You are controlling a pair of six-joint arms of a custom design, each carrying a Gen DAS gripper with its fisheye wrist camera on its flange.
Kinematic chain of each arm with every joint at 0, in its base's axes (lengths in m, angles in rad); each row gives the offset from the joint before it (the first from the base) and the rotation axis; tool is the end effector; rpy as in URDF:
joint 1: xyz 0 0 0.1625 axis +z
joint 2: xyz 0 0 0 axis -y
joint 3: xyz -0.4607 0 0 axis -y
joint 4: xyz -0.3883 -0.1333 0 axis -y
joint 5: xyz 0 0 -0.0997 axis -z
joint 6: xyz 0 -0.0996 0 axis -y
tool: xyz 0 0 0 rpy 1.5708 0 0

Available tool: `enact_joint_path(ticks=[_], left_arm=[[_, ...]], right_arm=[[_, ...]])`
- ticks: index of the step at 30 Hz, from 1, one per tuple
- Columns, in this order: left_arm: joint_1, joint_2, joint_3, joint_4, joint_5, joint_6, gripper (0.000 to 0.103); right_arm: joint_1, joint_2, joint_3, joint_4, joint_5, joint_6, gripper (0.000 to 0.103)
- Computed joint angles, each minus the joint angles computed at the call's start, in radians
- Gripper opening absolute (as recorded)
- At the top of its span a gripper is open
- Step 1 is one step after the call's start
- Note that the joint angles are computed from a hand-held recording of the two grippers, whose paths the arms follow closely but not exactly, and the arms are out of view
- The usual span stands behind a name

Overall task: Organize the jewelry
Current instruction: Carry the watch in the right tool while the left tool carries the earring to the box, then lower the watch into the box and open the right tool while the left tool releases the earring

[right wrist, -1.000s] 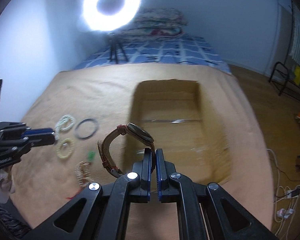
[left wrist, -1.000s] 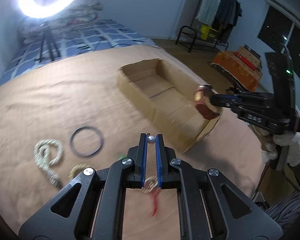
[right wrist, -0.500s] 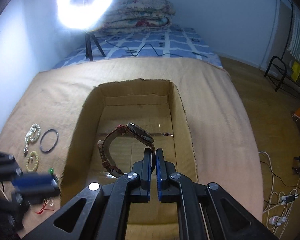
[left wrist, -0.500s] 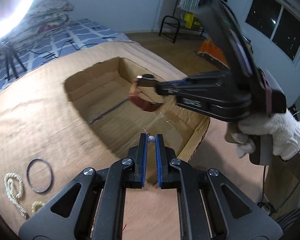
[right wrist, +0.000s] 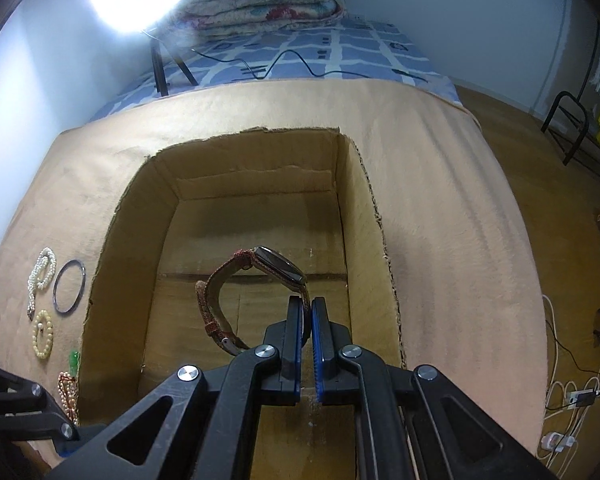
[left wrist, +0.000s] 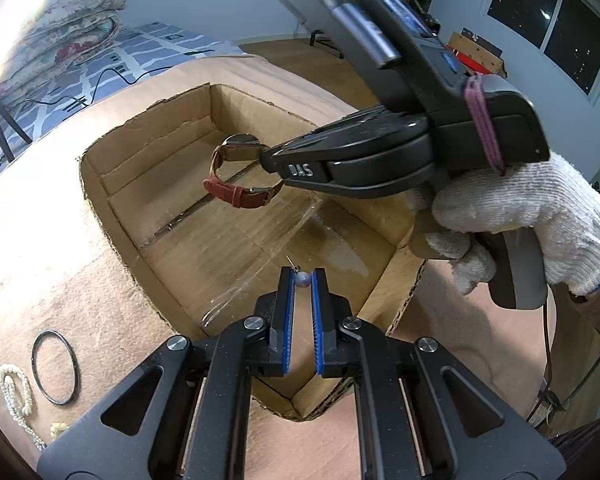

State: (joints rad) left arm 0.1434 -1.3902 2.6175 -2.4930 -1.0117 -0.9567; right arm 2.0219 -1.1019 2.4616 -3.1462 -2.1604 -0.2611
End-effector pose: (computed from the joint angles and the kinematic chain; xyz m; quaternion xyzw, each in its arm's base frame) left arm -0.2537 -0.2247 0.1396 0.2623 0.9141 -0.1994 0.2365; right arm 0.2465 -0.3302 0.1343 0.3023 -0.9025 0.1299 0.2778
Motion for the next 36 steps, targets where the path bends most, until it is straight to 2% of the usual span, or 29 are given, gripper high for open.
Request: enact_joint_path(ticks=[12,16,17,21,22,23,26,36], left_arm=[[0.028,0.014,0.003,-0.03,-0.011,0.0,0.006],[0.033,0.021,0.001,-0.035,-0.008,-0.001,0.006],[0.033,0.021,0.001,-0.035,-0.008,-0.004,0.006],[0.031,0.011,0.003,-0.026,-0.01,-0.022,0.007],[0.029,0.006,0.003,-0.018,-0.009,-0.029,0.01],[0.025,-0.001,0.003,-0.012,-0.008,-0.036,0.018],[0.007,-0.024,0.003,0.014,0.001,-0.061,0.033],[-0.09,-0.137,-0.021,0.187,0.018,-0.175,0.033]], right_arm=[[-0.021,-0.001,-0.009,0.021,0.012,0.015,0.003],[-0.024,-0.002,-0.006,0.012,0.018,0.016,0.009],[-0.026,-0.005,-0.006,0.011,0.024,0.021,0.013],[-0.029,-0.021,-0.001,0.005,0.041,0.032,0.016],[-0.029,-0.026,0.002,0.001,0.045,0.034,0.019],[-0.028,-0.032,0.005,-0.003,0.047,0.036,0.024],[-0.024,-0.049,0.014,-0.007,0.045,0.048,0.026],[0.029,-0.156,0.031,0.033,0.045,0.105,0.027]])
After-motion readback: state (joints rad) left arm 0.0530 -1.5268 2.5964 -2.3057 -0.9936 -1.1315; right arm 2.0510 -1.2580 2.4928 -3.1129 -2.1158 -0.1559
